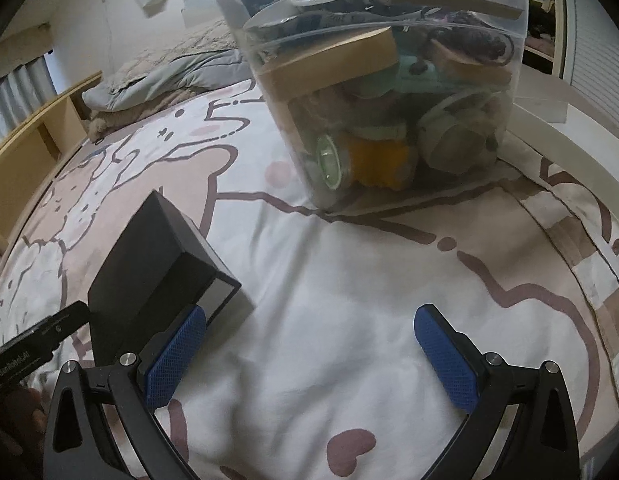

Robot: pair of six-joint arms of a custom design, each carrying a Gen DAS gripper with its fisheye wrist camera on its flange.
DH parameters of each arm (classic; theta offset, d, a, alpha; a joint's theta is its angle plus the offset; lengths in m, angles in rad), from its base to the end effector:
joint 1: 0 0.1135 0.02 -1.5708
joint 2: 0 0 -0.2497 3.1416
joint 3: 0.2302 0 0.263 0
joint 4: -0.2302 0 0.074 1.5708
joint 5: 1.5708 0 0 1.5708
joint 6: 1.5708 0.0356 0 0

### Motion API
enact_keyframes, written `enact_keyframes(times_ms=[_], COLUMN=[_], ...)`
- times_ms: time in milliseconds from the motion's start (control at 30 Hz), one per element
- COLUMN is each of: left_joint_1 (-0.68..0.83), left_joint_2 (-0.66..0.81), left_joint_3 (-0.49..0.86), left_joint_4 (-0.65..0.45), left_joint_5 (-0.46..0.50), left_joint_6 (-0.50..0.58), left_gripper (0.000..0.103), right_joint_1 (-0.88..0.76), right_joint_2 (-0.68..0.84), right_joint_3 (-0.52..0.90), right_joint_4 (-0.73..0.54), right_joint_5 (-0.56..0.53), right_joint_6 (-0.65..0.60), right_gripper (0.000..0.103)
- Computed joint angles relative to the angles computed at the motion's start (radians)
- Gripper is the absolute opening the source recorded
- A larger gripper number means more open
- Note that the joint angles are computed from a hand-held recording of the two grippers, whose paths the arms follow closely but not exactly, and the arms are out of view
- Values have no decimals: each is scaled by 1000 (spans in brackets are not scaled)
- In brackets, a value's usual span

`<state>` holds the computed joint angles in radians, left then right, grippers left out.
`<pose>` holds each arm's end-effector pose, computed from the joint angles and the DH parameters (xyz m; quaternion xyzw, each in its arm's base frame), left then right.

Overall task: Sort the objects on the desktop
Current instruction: 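Close the left tool on the edge of the flat black box, then lift the black box on its edge with the left tool toward the right tool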

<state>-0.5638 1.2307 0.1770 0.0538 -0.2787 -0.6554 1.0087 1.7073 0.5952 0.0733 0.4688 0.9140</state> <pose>0.1523 -0.0847 0.0649 -0.0826 0.9474 -0.0504 0.3049 0.1601 0.2240 0.0667 0.0166 0.9403 0.0814 0.3301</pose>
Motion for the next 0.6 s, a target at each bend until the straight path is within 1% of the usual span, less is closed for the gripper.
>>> enact_keyframes(times_ms=[267, 400, 600], left_joint_1=[-31, -36, -58], left_joint_2=[4, 7, -1], left_joint_3=[3, 5, 6], left_joint_4=[-21, -26, -68], left_joint_5=[-48, -55, -94], left_joint_6=[-22, -31, -58], left_gripper=[103, 103, 103], right_joint_1=[-21, -47, -61], right_joint_2=[-34, -66, -49], right_joint_3=[-46, -68, -45], right_joint_4=[19, 53, 67], right_joint_5=[-16, -34, -48], right_joint_6=[23, 27, 20], right_gripper=[103, 103, 103])
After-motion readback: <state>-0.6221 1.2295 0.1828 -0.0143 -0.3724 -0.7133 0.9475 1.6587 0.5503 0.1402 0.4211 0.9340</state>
